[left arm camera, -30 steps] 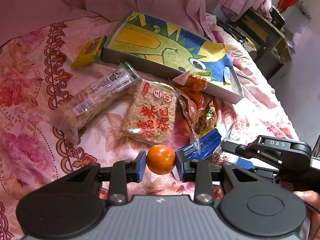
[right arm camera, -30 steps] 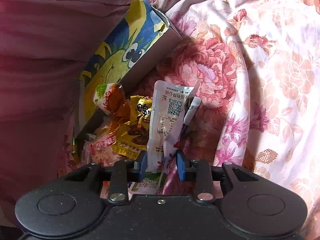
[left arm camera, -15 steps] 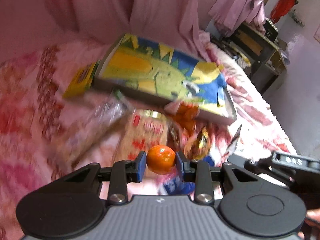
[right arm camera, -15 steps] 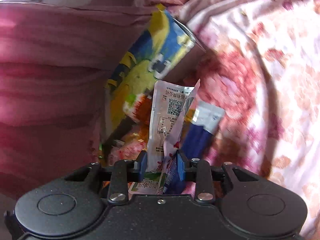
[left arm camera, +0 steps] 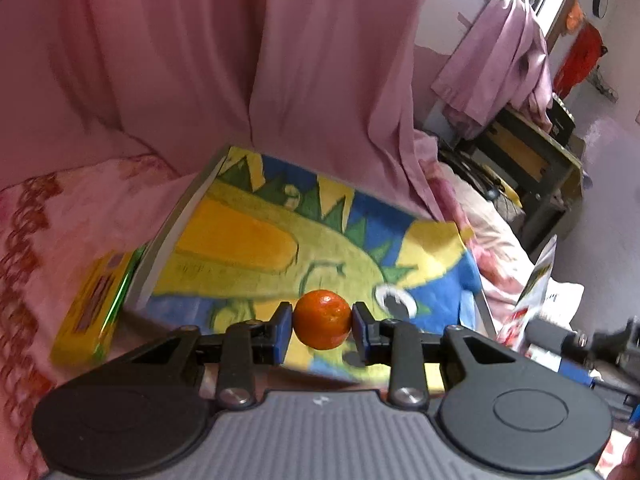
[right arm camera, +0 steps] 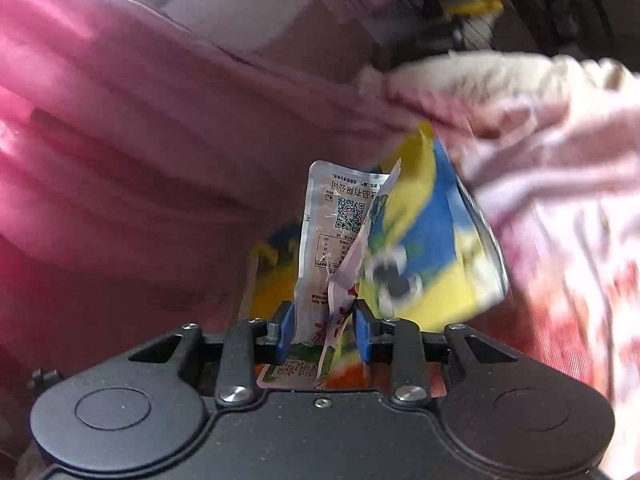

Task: Organize snacks
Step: 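Lower the mandarin into the dinosaur tray and open the left gripper while the right drops the sachet there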

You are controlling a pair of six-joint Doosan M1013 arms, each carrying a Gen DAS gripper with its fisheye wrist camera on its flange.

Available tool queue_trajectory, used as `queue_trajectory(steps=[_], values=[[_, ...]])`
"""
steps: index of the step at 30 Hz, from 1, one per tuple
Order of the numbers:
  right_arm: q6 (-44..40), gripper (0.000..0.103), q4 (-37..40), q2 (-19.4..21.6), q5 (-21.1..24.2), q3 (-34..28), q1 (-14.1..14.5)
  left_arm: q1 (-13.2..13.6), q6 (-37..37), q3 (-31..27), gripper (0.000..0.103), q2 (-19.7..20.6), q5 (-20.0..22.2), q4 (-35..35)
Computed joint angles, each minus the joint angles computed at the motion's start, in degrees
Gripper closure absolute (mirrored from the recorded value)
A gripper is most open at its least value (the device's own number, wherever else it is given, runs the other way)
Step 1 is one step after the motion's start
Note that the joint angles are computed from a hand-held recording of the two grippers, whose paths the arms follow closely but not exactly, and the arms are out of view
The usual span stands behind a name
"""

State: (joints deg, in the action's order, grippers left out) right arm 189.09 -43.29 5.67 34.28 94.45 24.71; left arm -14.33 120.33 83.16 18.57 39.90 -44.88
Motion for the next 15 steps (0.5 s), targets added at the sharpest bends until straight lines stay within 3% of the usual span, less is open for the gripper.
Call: queue_trajectory(steps=[7,15], values=[[-0.32,0.069,-5.69,3.98,1.50,-2.36,-2.04,-1.01,-3.80,-2.37,0.068,3.15,-1.28,5.26],[-7.14,0.067,1.83,6.81,0.92,-3.27,-3.11,-1.54,-5.31,-2.43,0.068,3.68,-1.53,9.75]])
